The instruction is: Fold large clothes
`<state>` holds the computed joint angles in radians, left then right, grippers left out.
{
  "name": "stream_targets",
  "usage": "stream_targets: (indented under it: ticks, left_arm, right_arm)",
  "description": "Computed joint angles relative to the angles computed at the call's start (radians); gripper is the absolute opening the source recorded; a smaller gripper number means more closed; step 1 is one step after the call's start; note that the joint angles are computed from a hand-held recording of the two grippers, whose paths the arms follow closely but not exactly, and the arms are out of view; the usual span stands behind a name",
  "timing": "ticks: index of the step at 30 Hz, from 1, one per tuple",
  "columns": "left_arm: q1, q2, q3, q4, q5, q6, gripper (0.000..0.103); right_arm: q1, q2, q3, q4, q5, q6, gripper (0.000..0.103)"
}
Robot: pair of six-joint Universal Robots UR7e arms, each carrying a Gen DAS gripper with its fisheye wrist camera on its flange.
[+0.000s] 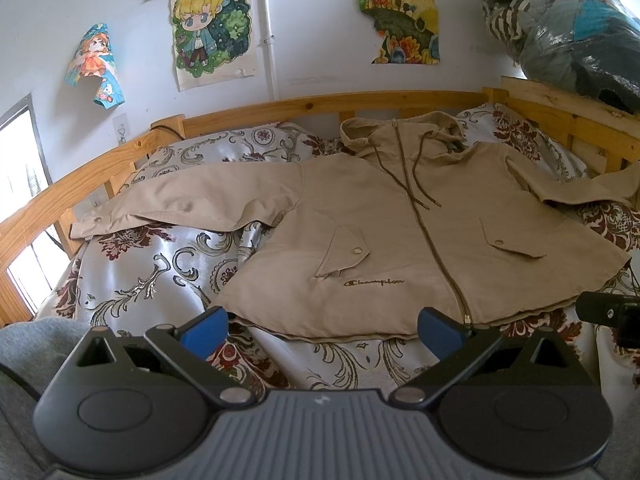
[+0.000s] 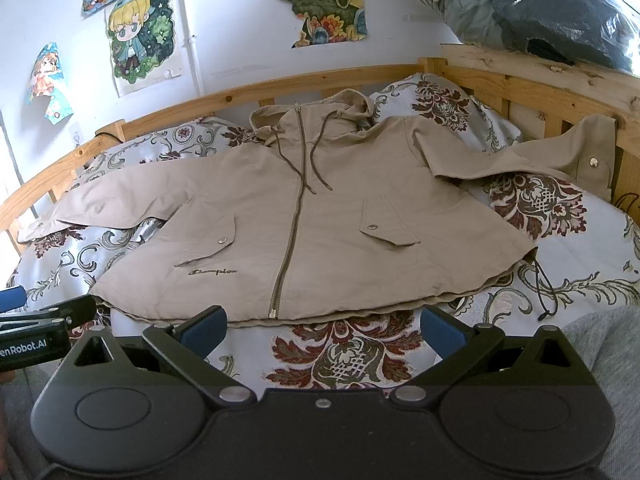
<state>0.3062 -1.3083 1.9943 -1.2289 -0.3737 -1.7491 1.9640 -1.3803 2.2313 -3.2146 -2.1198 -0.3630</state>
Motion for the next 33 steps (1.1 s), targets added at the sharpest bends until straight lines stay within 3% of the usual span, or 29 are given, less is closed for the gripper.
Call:
stream_targets:
  ticks: [33]
  left_arm:
    - [0.003, 0.005, -0.001, 0.003, -0.012, -0.003, 0.102]
  right_arm:
    - [-0.001, -0.005, 0.003, 0.003, -0.001, 0.000, 0.102]
